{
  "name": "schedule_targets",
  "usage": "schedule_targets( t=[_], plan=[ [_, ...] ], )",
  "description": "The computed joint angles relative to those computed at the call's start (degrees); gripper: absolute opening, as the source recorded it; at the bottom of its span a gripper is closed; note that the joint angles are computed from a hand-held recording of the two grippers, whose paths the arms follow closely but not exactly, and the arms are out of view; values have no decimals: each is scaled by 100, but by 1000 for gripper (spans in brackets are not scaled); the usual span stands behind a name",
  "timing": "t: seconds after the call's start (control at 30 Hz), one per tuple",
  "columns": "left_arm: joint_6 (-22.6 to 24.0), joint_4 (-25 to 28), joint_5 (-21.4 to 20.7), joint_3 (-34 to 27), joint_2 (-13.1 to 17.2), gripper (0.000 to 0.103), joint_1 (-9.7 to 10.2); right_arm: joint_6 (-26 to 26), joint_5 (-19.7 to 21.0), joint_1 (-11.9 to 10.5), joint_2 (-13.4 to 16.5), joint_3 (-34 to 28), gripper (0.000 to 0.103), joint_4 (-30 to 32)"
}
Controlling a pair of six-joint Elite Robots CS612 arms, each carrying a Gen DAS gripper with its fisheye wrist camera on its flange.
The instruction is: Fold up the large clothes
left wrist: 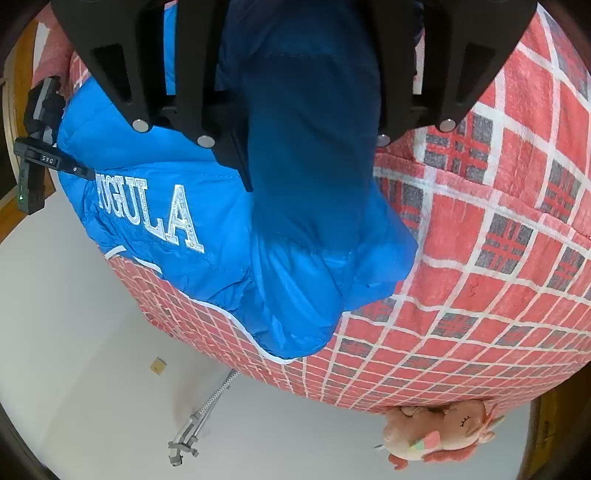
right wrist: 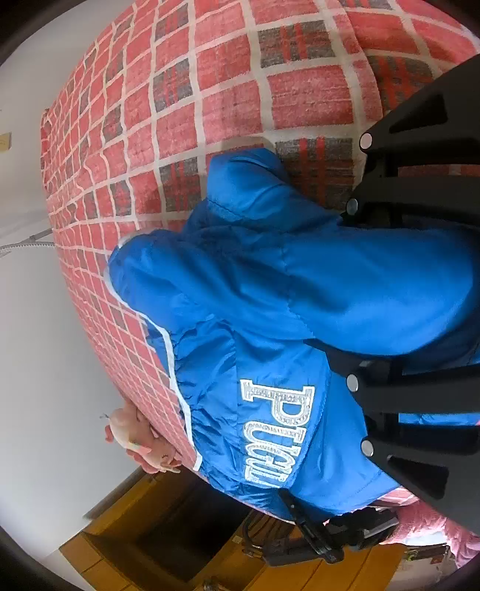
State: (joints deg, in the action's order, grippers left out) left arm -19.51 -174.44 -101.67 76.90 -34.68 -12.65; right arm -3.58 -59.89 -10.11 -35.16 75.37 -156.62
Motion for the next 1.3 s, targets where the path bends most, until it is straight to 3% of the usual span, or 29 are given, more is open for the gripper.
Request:
schedule_targets(
  t=[0.17, 0.3, 0.33, 0.37, 0.5, 0.63, 0.7, 0.8, 0.87, 1.13, 1.3],
  plan=[
    [-85, 312, 15, 8, -107, 44, -2, 17, -517, 93, -153, 85, 54, 60],
    [-113, 445, -28, 202, -318, 50, 31, -50, -1003, 153, -351, 228, 55, 33],
    [-163, 443, -95, 261, -367, 51, 56, -33, -1125, 159, -426, 299, 55, -25],
    [-254, 445, -138, 362, -444, 59, 83, -33, -1237, 165, -481, 354, 55, -100],
    [-342, 352, 234, 823, -753, 67, 57, -134, -1855, 235, -750, 719, 55, -850],
    [-426, 402, 277, 1171, -966, 70, 8, -448, -1388, 236, -931, 899, 55, -712],
    [-496, 419, 379, 1275, -1024, 73, -39, -561, -1352, 273, -953, 925, 53, -546],
    [-815, 372, 127, 1358, -1043, 75, -42, -678, -1404, 318, -960, 953, 51, -346],
    [-912, 341, -81, 1359, -1019, 76, -43, -709, -1422, 327, -963, 987, 51, -330],
    [-1366, 384, -121, 1180, -782, 81, -45, -704, -1309, 264, -901, 983, 51, -222],
    [-1743, -4, -330, 980, -560, 86, 55, -735, -1228, 250, -820, 877, 51, -42]
  ],
)
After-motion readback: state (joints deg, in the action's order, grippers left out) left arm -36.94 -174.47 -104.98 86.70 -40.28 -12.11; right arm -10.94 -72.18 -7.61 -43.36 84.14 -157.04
